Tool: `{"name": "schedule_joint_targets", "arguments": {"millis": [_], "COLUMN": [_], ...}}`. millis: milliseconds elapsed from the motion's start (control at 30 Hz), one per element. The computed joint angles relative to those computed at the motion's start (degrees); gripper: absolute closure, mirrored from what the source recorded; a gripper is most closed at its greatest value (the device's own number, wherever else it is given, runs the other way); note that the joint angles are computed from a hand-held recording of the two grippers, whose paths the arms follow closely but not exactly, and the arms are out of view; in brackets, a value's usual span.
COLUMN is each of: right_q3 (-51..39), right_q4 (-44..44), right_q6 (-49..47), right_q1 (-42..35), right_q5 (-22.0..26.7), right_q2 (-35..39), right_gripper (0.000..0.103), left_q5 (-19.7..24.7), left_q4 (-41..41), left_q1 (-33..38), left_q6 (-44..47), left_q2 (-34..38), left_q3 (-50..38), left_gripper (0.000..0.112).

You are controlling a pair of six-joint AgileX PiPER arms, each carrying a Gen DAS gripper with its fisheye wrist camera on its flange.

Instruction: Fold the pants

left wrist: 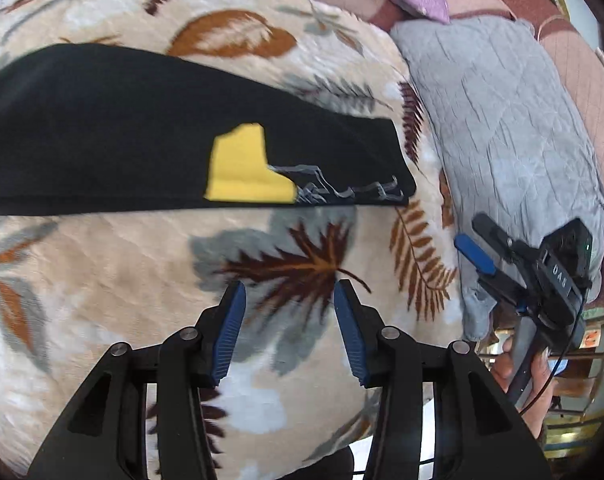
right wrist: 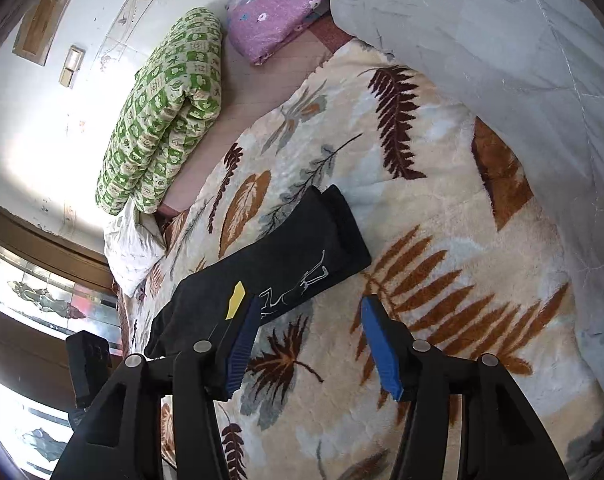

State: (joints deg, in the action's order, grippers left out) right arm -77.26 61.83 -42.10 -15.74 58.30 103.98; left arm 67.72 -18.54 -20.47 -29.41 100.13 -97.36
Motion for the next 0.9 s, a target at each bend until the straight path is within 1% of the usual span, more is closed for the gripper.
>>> {"name": "schedule_joint_targets", "arguments": {"millis": [67,133,233,300,400,500,600,633,700,767,800,900], "right_q3": [-0.96,-1.72,-2.20,-3.06,-6.62,-13.91,-21.69,-24.30,-28.84,-32.47,-34.68,-38.29], "right_q4": [0.09,-0.13,0.12,1.16,-0.06,-4.60,-9.00,-9.70,-10.76,-13.98,-15.38,-18.84], "right_q6": [-0.08,-1.35,-2.94,-3.28,-0.46,6.05,11.94,13.08,14.35,16.77,17.78,19.82], "right_q1": [0.15,1.05,3.04,4.20,6.00,7.64,8.68,8.88,9.45,10.94,11.63,13.50], "right_q5": [-0.06,-0.43,-1.82,-2.05,-3.26,-3.92,-3.14,-2.05,-0.28,-0.63,-0.07,-0.20], "right_q2": [1.31,1.78,1.71,2.32,4.60,8.80,13.41,15.05,17.72,19.49,20.69,22.62], "right_gripper": [0.048,0.048,0.048,0.048,0.048,0.048,0.048,0.048,0.048,0.048,0.048,0.048], "left_q5": [-0.91,-2.69,-3.15,-2.71,-3.11,-3.01,-3.65,-4.03,-3.75,-3.35,-3.63,-4.11], "left_q4": [0.86,1.93,2.24,2.62,0.14,-2.66,-7.87,-9.06,-8.98,-9.87,-10.34,-8.36], "left_q1": [-0.48,1.11,7.49,11.20,13.90,12.83,12.39,12.09,10.70,9.95,9.84,10.91], "left_q6": [-0.11,0.14,1.05,0.31,1.01,1.60,2.70,2.89,1.54,1.32,1.50,0.97], "left_q2": [0.21,-1.32,-3.54,-4.94,-5.83,-4.99,-2.68,-1.86,0.15,1.65,1.86,0.75], "left_q3": [-0.22,1.85,5.12,6.71,8.09,7.42,6.22,5.81,3.93,2.68,2.62,3.33], "left_gripper": [0.068,0.068,0.068,0.069,0.069,0.068,0.068,0.068,0.069,0.069,0.069,0.069]}}
